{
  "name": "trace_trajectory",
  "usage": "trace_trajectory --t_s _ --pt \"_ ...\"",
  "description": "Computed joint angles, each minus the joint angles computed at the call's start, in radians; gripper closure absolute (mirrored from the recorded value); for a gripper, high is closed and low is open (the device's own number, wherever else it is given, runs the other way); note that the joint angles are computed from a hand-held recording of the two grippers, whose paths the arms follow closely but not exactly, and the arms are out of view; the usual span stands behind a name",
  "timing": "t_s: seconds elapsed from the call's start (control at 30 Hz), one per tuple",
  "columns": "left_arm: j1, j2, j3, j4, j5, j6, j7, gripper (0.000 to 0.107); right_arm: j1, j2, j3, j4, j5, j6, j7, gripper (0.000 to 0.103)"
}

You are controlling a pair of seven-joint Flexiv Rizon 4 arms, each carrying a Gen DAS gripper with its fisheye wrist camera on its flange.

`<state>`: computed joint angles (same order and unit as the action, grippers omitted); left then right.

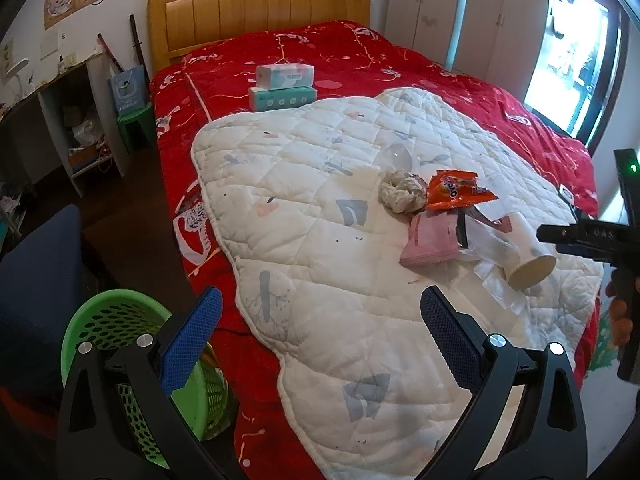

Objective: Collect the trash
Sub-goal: 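Grasp the white paper cup with the right tool while the left tool grasps the pink wrapper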

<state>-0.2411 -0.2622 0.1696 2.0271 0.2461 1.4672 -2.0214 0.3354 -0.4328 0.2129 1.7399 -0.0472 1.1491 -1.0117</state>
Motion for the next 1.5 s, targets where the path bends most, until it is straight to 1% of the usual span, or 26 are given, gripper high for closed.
trace_trajectory --t_s 0.07,0.23,0.33,0.4,0.57,0.67,0.73,0.77,0.83,0.9,0.93,1.03,1.1,1.2,1.27,1.3,1.33,1.4,1.47,1.5 --pt "0.009 -0.010 -0.011 -0.007 -0.011 0.000 0.012 0.009 -0.020 -0.027 0.019 -0.043 0.036 -0.030 -0.015 0.032" --pt "0.038 -0.034 -0.054 -0.017 -0.074 0.015 0.081 0.009 -0.042 -0.081 0.043 -0.117 0.096 -0.088 -0.051 0.035" --pt "0.069 -0.051 -0.104 -0.016 -0.143 0.032 0.156 0.010 -0.048 -0.103 0.049 -0.144 0.126 -0.107 -0.069 0.037" --pt "0.083 -0.065 -0.132 -0.023 -0.184 0.041 0.207 0.010 -0.064 -0.118 0.068 -0.165 0.166 -0.117 -0.093 0.037" --pt "0.096 -0.097 -0.185 -0.045 -0.271 0.055 0.326 0.011 -0.089 -0.141 0.095 -0.199 0.243 -0.136 -0.142 0.037" --pt "0.111 -0.117 -0.225 -0.059 -0.321 0.055 0.398 0.012 -0.091 -0.148 0.095 -0.215 0.266 -0.155 -0.163 0.037" --pt "0.137 -0.128 -0.271 -0.059 -0.366 0.054 0.454 0.012 -0.089 -0.151 0.091 -0.220 0.273 -0.162 -0.173 0.037" --pt "0.146 -0.134 -0.291 -0.060 -0.389 0.049 0.478 0.013 -0.087 -0.154 0.089 -0.223 0.276 -0.164 -0.176 0.038" --pt "0.157 -0.147 -0.320 -0.066 -0.426 0.042 0.522 0.016 -0.092 -0.155 0.096 -0.226 0.289 -0.165 -0.199 0.043" --pt "0.142 -0.164 -0.317 -0.082 -0.440 0.036 0.552 0.016 -0.089 -0.148 0.091 -0.218 0.295 -0.157 -0.203 0.043" --pt "0.117 -0.176 -0.294 -0.101 -0.433 0.022 0.556 0.017 -0.087 -0.143 0.090 -0.212 0.296 -0.152 -0.206 0.043" --pt "0.106 -0.199 -0.296 -0.126 -0.439 0.006 0.601 0.018 -0.070 -0.121 0.070 -0.179 0.275 -0.123 -0.199 0.043" --pt "0.079 -0.215 -0.266 -0.152 -0.428 -0.008 0.607 0.021 -0.073 -0.106 0.071 -0.156 0.277 -0.103 -0.202 0.043" --pt "0.087 -0.248 -0.283 -0.189 -0.441 -0.037 0.644 0.022 -0.067 -0.083 0.060 -0.122 0.259 -0.076 -0.190 0.043" --pt "0.072 -0.267 -0.269 -0.213 -0.434 -0.049 0.655 0.023 -0.064 -0.061 0.053 -0.092 0.244 -0.053 -0.183 0.043" --pt "0.062 -0.276 -0.258 -0.226 -0.429 -0.054 0.656 0.027 -0.064 -0.053 0.052 -0.080 0.239 -0.042 -0.180 0.043" --pt "0.069 -0.285 -0.270 -0.232 -0.434 -0.054 0.670 0.030 -0.064 -0.044 0.052 -0.068 0.236 -0.031 -0.178 0.043" --pt "0.077 -0.302 -0.282 -0.247 -0.441 -0.059 0.692 0.052 -0.058 -0.025 0.048 -0.039 0.222 -0.002 -0.167 0.043" --pt "0.096 -0.310 -0.306 -0.243 -0.461 -0.046 0.709 0.057 -0.053 -0.006 0.047 -0.010 0.209 0.023 -0.159 0.043" --pt "0.122 -0.308 -0.340 -0.226 -0.480 -0.020 0.729 0.063 -0.047 0.004 0.044 0.005 0.198 0.037 -0.152 0.043"
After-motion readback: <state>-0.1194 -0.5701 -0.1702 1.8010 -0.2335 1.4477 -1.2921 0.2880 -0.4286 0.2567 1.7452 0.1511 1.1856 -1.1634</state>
